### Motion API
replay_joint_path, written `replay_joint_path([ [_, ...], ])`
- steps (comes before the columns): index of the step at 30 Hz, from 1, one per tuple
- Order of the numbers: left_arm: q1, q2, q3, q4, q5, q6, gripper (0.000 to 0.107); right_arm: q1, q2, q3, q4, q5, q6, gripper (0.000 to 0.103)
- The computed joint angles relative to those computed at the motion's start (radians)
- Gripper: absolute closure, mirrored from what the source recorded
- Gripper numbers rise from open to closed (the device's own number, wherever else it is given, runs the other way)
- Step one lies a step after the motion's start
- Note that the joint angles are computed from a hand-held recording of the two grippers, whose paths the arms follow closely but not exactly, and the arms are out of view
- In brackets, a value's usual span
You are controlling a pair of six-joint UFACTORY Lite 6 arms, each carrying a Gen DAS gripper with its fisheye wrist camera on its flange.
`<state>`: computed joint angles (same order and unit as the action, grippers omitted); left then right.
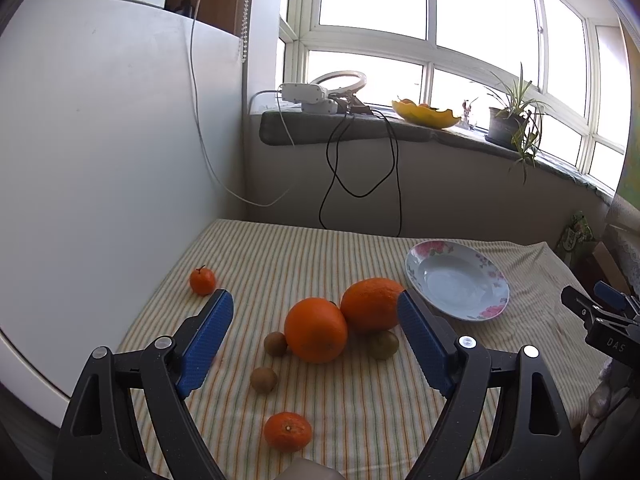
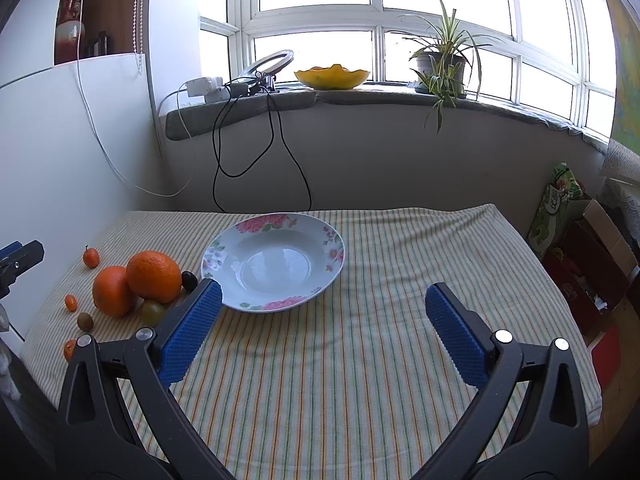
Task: Organize fruits
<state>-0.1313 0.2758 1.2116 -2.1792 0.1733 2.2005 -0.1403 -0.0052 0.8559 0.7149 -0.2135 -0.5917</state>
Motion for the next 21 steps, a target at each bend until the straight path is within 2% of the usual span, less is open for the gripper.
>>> replay_joint_path([
  [9,0.012,0.001,0.01,0.102,0.016,-0.1,0.023,0.0,-0.001,-0.002,0.0,-0.002,0.002,0.0],
  [21,0.013,0.003,0.01,0.097,0.018,-0.095,0.023,0.011,0.003,-0.001,0.016,-0.007,-0.013,0.0],
])
